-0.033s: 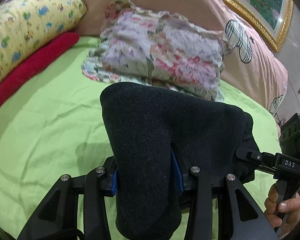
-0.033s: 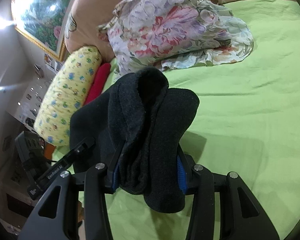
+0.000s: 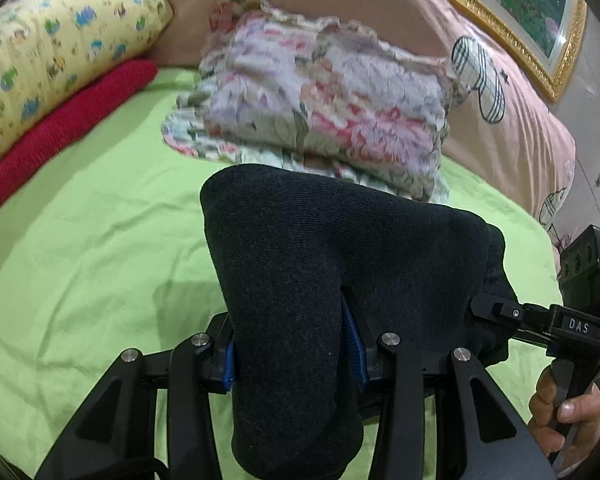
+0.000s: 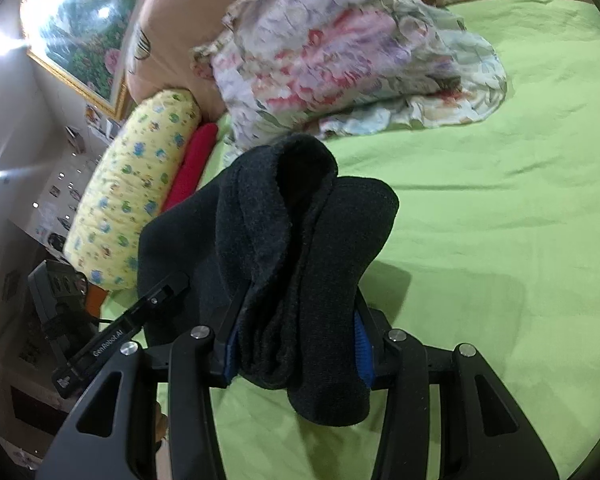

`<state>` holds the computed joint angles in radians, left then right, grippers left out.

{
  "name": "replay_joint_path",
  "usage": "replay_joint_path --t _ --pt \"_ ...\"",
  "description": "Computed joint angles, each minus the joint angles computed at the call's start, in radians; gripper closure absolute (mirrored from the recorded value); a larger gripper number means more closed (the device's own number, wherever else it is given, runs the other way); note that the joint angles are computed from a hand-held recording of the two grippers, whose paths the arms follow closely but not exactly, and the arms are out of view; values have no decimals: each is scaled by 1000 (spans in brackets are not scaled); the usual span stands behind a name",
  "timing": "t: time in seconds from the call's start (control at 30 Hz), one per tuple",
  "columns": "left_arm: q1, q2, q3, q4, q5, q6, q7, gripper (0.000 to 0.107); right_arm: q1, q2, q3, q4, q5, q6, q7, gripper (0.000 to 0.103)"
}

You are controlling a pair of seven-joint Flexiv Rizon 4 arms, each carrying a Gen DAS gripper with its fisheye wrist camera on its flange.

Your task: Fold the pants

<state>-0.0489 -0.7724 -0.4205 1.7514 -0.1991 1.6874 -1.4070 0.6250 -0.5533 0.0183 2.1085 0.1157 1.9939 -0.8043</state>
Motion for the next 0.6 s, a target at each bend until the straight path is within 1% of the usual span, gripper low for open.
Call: replay_joint_path --t 0.07,0.1,0.13,0.17,0.2,0.27,0.3,0.33,0.37,0.43,0.47,0.5,0.53,0.6 --pt "-12 -8 15 1 1 -7 1 63 -64 -15 57 -5 -33 -23 28 54" --pt "-18 -10 23 3 4 -4 3 58 -82 -22 72 -5 -45 -30 39 52" --pt "-33 -10 42 4 7 1 3 55 -78 -29 65 -2 -40 -34 50 49" --pt "-50 -8 65 4 11 6 4 50 -65 -33 50 1 -30 -36 59 47" --pt "-76 -4 101 2 11 9 1 44 -61 -36 43 5 -27 -33 64 46" --pt "-114 -3 155 -1 15 18 -2 36 -44 -42 20 17 -14 -17 66 43" --pt "-113 -8 158 -1 22 25 5 29 -20 -43 -6 23 3 -12 64 40" --pt "-103 -10 151 2 24 24 8 26 -3 -43 -27 28 15 -9 58 39" --pt "-89 -14 140 6 25 26 9 20 -2 -46 -33 32 18 -2 52 38" --pt "-30 -34 76 9 37 28 24 18 -14 -56 -31 35 14 7 40 26" --pt "2 -48 39 8 42 24 33 18 -1 -60 -50 35 17 0 27 24" --pt "12 -58 27 5 46 26 40 17 11 -64 -63 35 21 0 16 22" --pt "2 -63 37 -2 46 27 41 16 28 -70 -81 36 29 8 0 22" --pt "-25 -74 67 -14 46 44 39 12 93 -74 -143 37 65 -1 -30 21"
